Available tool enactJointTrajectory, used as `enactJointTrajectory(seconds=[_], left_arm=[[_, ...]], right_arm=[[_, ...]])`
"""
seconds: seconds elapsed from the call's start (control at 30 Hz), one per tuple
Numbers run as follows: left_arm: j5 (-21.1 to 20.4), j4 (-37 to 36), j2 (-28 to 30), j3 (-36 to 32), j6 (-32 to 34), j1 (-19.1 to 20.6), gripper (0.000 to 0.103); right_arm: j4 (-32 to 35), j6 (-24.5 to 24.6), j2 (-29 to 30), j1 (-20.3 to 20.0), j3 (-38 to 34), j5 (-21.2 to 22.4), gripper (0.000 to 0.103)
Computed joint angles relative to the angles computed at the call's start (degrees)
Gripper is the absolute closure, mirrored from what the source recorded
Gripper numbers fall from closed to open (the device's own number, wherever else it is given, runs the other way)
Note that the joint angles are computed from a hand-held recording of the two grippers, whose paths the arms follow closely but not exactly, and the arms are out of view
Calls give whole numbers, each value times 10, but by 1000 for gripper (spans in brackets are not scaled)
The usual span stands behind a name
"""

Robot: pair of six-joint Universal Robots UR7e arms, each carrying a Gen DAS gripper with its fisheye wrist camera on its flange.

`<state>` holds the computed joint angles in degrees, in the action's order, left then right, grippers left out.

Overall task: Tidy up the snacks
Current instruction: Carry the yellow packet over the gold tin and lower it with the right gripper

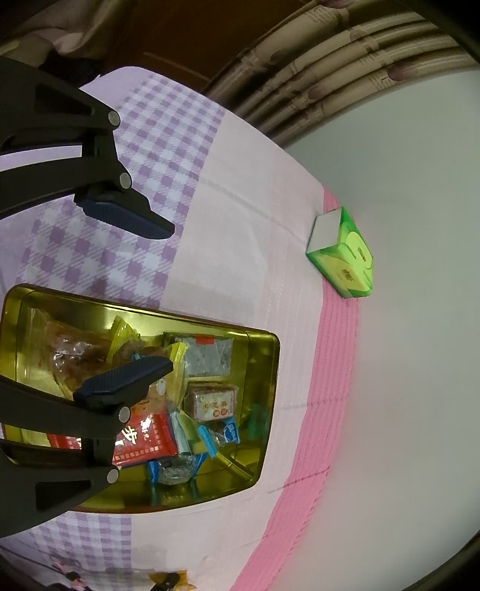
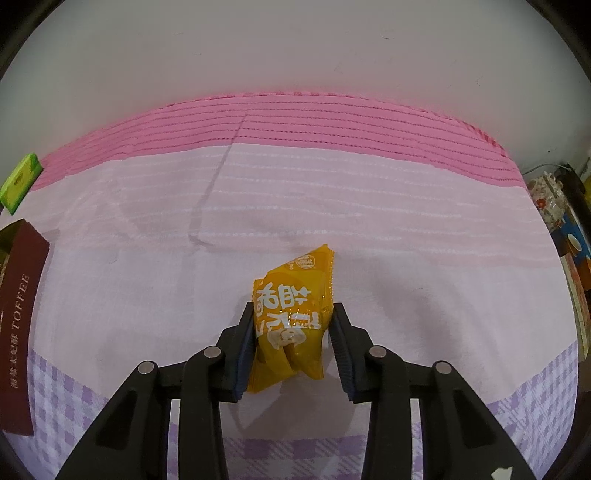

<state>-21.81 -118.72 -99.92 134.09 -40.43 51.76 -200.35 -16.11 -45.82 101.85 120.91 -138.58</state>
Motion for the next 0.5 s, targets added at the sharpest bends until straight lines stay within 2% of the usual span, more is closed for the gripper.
enactJointTrajectory(seconds=[0.5], left_arm=[[1,13,-6,-4,-5,4,36]], right_arm=[[28,29,-2,22,9,21,68]])
